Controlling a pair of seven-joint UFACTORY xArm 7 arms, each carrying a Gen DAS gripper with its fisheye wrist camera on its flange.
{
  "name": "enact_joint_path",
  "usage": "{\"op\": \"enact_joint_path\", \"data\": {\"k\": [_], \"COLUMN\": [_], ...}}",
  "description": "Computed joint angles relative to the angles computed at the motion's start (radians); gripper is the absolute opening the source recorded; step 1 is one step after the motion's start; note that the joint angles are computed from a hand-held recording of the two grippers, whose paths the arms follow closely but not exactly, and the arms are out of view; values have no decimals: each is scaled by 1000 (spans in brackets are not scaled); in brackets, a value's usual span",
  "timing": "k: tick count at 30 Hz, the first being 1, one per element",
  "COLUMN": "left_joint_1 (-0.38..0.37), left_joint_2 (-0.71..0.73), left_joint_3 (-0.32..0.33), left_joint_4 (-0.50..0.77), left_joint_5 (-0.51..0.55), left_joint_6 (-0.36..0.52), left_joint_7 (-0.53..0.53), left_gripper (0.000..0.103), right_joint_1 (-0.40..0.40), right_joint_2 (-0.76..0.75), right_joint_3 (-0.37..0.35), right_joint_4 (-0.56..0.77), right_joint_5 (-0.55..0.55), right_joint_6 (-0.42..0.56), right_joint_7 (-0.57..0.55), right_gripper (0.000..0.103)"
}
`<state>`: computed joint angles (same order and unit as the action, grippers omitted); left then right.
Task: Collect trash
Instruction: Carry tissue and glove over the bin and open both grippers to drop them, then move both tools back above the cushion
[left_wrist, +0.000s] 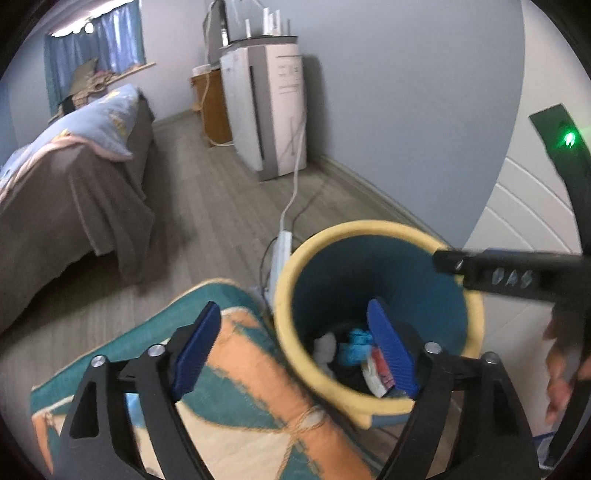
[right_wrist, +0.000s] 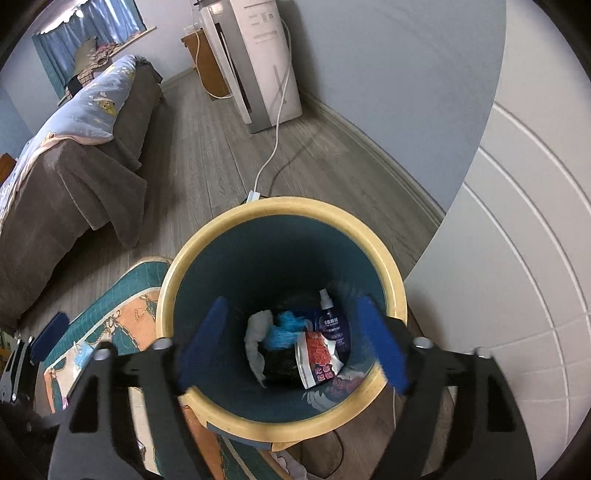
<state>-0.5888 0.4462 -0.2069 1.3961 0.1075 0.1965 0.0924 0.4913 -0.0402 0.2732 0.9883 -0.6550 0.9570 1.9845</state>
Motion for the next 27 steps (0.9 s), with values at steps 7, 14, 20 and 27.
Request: {"op": "enact_joint_path", "data": {"k": [7,14,20,27], "left_joint_1": [38,124,193,284], "left_joint_2": [-85,-170,-239,-342], "left_joint_3": [59,89,107,90], "left_joint_4": [-136,-238,-300,-385], "left_joint_5": [31,58,60,16], "left_joint_6": [-49,-51,-56,-52], "left_joint_7": [-35,-46,-59,-21], "left_gripper": [94,94,95,95], "right_joint_1": [13,52,99,165], "right_joint_2": [28,100,179,277], "right_joint_3": [4,-10,-30,-68], "right_joint_4": [45,143,257,407], "right_joint_5": [-19,-39,-70,-88], "right_joint_6": [33,86,107,129], "right_joint_7": [-30,-111,-182,-280], "right_gripper": [97,97,97,97]}}
